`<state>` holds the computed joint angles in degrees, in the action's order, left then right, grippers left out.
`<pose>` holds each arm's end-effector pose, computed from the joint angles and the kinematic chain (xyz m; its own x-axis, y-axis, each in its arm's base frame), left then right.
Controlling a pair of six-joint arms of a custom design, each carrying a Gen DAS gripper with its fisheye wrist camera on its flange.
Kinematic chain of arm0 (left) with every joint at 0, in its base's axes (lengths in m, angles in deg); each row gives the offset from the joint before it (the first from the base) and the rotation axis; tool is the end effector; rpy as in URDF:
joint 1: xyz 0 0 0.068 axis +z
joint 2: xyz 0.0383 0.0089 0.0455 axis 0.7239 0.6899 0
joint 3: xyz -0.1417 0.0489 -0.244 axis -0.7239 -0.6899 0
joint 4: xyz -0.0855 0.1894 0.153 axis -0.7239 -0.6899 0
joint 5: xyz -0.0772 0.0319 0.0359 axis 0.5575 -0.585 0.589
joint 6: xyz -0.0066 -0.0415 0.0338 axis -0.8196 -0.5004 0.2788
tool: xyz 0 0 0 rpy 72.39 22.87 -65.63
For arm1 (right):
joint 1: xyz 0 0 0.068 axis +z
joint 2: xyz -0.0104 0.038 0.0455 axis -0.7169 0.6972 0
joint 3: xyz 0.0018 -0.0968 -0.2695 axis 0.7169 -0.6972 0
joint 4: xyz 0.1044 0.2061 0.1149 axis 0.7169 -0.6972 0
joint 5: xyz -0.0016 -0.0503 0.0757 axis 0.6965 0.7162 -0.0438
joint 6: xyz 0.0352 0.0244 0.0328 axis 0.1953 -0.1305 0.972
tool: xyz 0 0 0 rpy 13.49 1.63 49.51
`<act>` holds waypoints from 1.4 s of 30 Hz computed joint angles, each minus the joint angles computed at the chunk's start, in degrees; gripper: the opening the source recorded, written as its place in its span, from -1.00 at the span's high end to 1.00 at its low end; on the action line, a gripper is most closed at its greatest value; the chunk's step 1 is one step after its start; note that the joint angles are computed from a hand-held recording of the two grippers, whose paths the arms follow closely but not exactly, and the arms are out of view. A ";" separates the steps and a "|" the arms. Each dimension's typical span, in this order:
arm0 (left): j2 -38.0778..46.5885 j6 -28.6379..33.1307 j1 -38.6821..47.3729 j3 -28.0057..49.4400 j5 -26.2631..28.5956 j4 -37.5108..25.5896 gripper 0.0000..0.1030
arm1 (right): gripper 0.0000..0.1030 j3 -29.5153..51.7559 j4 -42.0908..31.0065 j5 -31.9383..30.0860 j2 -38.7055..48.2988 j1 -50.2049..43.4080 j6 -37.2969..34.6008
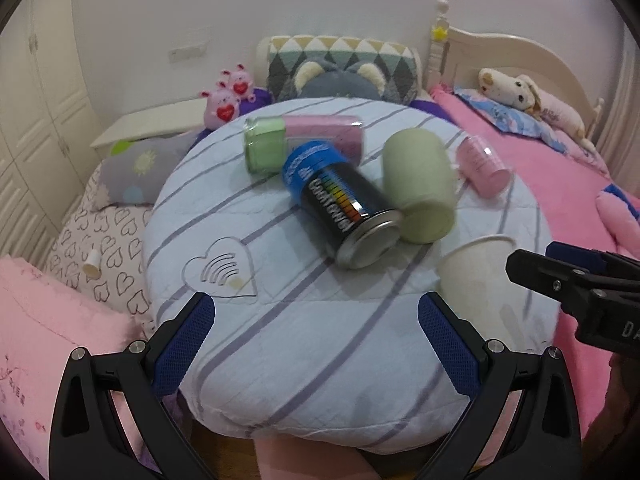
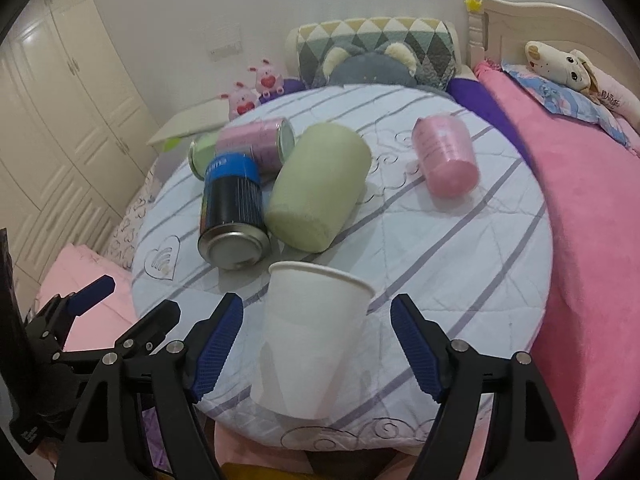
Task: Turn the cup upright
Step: 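Lower the upright white cup onto the table with the right gripper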
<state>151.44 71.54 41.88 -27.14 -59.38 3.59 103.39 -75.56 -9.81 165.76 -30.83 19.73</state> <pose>0.2904 -0.0294 0.1613 -0.7068 0.2241 -0.6710 0.3214 0.9467 -0.0223 0.2841 0.0738 0.1649 -0.7706 0.2066 -0.6028 0.0961 0.9728 0.2107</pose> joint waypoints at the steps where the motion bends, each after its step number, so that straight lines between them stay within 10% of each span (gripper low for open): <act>1: -0.44 -0.11 -0.58 -0.23 -0.12 -0.02 -0.99 | -0.51 -0.66 0.25 0.36 -0.90 -0.40 -0.13; 42: 15.26 -14.32 -25.10 17.70 -17.53 -14.02 -0.99 | -0.52 -0.36 2.43 -21.85 10.36 -28.91 -18.12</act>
